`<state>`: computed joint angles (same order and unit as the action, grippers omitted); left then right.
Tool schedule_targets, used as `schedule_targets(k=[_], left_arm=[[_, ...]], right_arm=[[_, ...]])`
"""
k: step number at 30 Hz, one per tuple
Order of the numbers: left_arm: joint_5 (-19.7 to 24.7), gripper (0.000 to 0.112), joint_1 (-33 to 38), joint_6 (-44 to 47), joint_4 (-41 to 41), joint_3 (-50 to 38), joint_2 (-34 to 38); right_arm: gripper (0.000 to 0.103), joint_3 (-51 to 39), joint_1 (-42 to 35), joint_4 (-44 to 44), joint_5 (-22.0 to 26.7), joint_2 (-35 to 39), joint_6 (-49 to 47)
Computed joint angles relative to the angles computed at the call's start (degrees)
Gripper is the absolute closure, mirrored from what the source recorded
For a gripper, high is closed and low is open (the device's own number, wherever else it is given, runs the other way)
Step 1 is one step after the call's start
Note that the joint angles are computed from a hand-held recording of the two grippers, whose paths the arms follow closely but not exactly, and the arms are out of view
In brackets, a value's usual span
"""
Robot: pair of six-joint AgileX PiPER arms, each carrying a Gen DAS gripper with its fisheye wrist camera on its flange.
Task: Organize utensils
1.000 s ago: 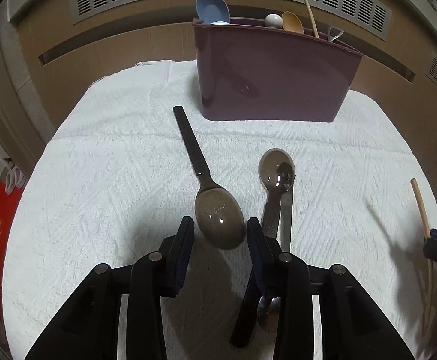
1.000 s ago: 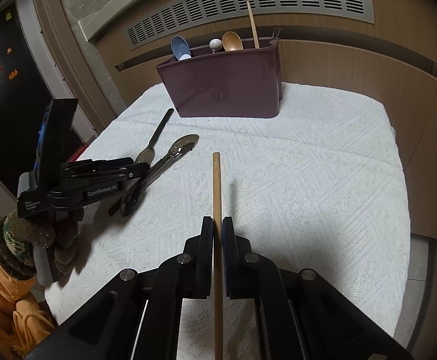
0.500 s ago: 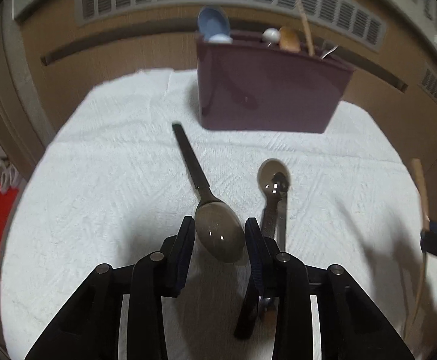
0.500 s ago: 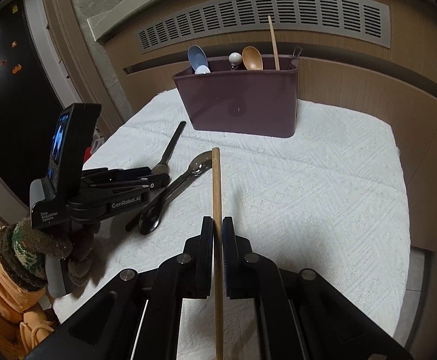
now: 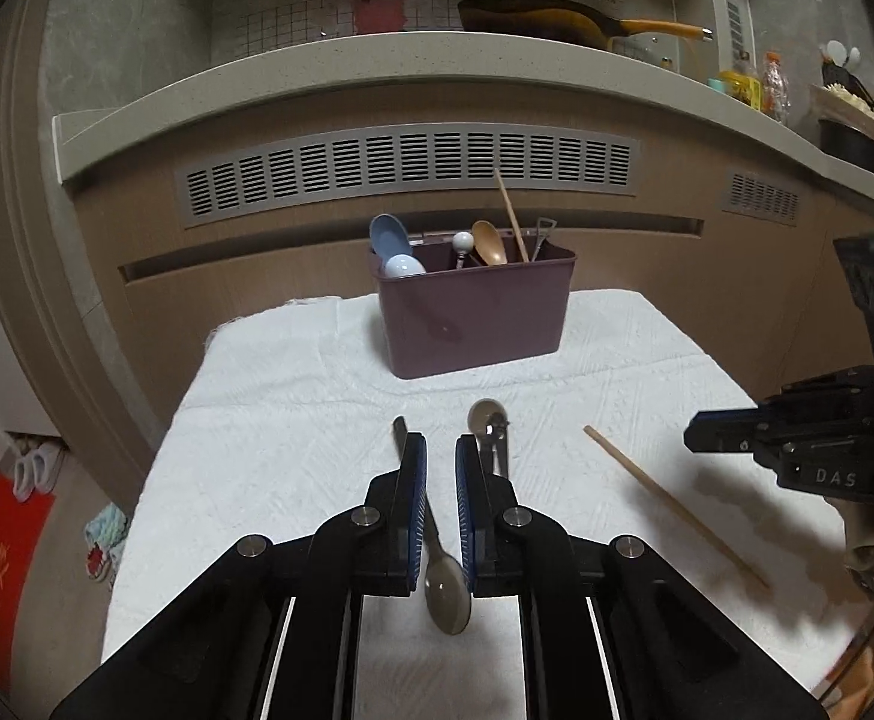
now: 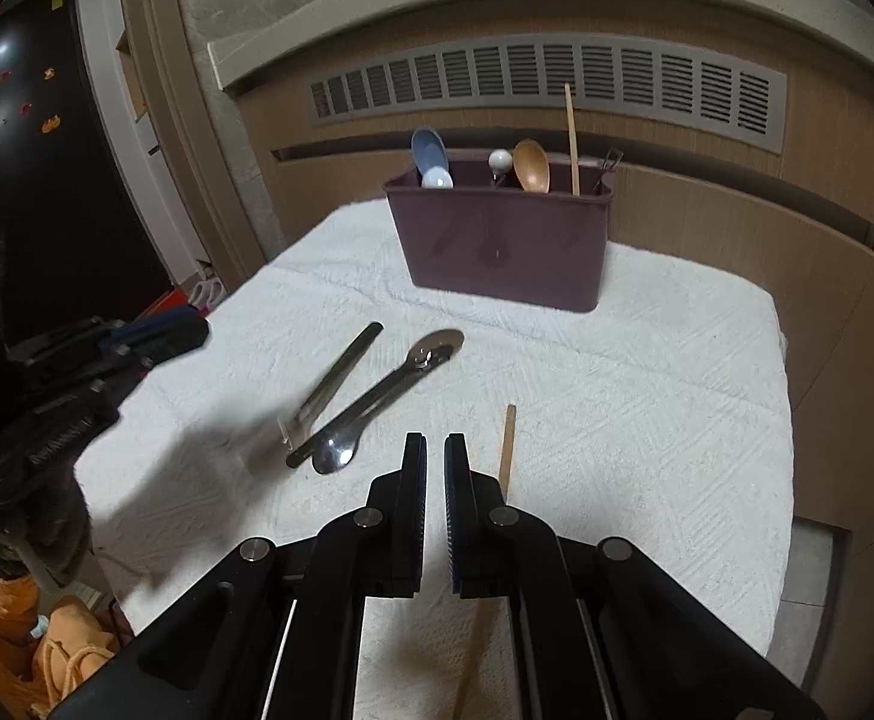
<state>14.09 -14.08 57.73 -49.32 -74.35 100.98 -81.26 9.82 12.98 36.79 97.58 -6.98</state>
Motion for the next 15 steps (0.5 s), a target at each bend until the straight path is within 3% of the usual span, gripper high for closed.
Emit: schedule_targets(k=[3, 7, 10, 15], left_arm=[[2.03, 0.101, 2.00, -4.74, 3.43, -0.96, 0.83], [4.22, 0.100, 4.00, -6.60, 6.13, -0.82, 2.29], [6.04, 0.097, 4.68, -6.47, 6.26, -0.72, 3.61], [8.49, 0.078, 5.41, -4.40, 4.53, -0.16, 5.02]], right_arm=[[0.095, 0.14, 0.14, -3.57, 0.89, 1.81, 1.63], [0.082, -1.77, 0.21, -7.03, 1.98, 5.81, 4.85], [0.082, -7.28, 0.32, -8.53, 3.68, 11.46, 7.70], [0.082, -14.74, 1.57, -14.53, 5.95, 18.00, 14.69]])
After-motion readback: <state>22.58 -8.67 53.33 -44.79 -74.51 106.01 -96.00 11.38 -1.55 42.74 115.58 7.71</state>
